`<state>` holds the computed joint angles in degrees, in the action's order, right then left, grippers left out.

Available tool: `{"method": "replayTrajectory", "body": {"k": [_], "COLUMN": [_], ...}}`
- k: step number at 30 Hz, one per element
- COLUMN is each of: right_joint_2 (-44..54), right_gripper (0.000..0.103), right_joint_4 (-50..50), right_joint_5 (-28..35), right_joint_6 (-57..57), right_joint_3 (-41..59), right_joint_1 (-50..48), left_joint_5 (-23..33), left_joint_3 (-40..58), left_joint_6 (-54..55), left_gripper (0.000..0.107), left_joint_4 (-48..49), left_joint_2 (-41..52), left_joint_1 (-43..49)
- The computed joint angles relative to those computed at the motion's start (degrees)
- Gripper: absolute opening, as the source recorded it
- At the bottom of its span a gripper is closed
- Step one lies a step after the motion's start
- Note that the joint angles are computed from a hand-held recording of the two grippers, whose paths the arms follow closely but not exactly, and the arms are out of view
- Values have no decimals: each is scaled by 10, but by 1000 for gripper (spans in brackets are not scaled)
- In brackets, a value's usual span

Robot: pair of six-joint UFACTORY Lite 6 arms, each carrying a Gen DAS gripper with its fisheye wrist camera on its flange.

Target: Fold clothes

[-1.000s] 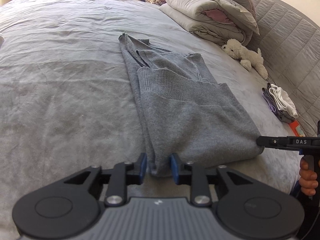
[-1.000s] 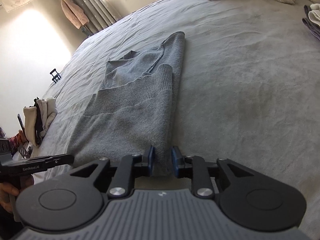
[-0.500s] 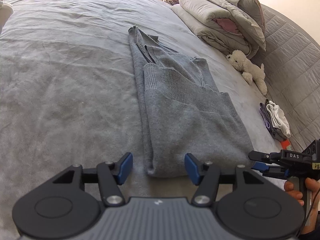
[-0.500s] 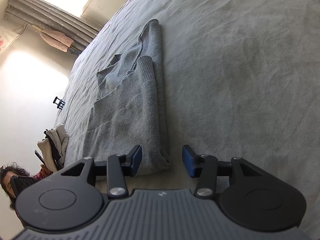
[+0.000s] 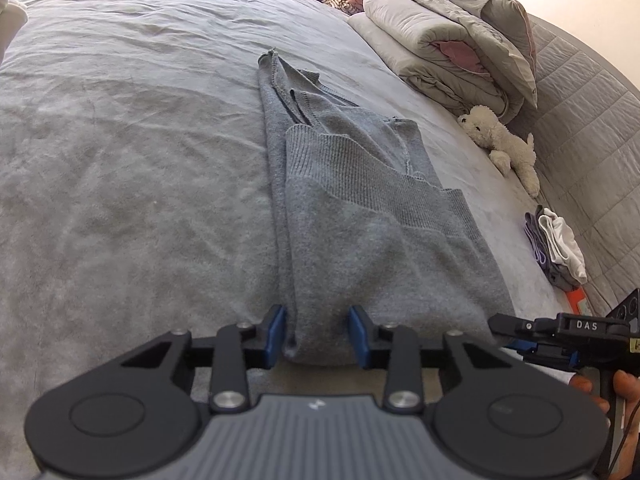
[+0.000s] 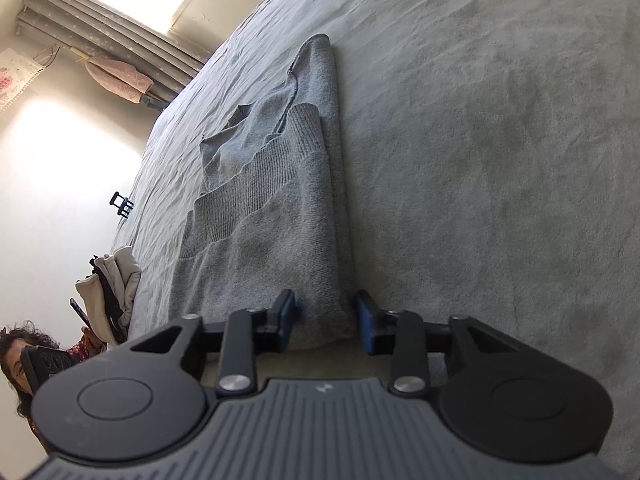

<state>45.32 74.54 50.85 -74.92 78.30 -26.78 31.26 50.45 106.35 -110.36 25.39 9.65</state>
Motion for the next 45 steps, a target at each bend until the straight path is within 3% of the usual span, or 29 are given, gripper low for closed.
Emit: {"method": "replayTrajectory", "body": {"k": [1,3,6,15,22,25,27,31,34,38,42,45], "right_joint_2": [-2,-10,-19,-85,-162,-183,-195,-190,-214,-301,-315,-275], "right_gripper": [21,18,16,12,12,15,21,32,32,32,32,32], "right_joint_4": [4,17,30,96,98,116,140,156,222,356,480,626], "right_joint_5": [-11,-21,-24,9,58,9,-22,-3,-17,3,0,-44], "right_joint_6": [-3,-21,-35,-123,-218,-263,-290,-309,-353,-582,-746,-903], "right_joint_3": [-4,-15,-25,-130,-281,-314,-317,-315,-347,-446,-491,-486], "right_joint_1": [4,9,8,-31,-126,-106,-75,-87,-95,-59,62,160], "left_joint_5": [-7,-20,-21,16,36,-3,-24,-45,-56,-29,-19,3], "left_joint_3": [-2,-4,-6,-47,-236,-256,-244,-288,-324,-335,-290,-269], "left_joint_6": [22,58,56,-56,-22,53,83,252,405,455,614,728], "left_gripper": [32,18,10,8,8,10,22,44,45,44,42,40], "left_joint_4": [-18,-46,-29,87,96,25,-5,-157,-291,-317,-512,-636], "left_joint_2": [-1,-3,-14,-69,-245,-247,-233,-296,-355,-379,-296,-223], "left_joint_1": [-8,-21,-19,25,50,23,8,0,-25,-72,-182,-237]}}
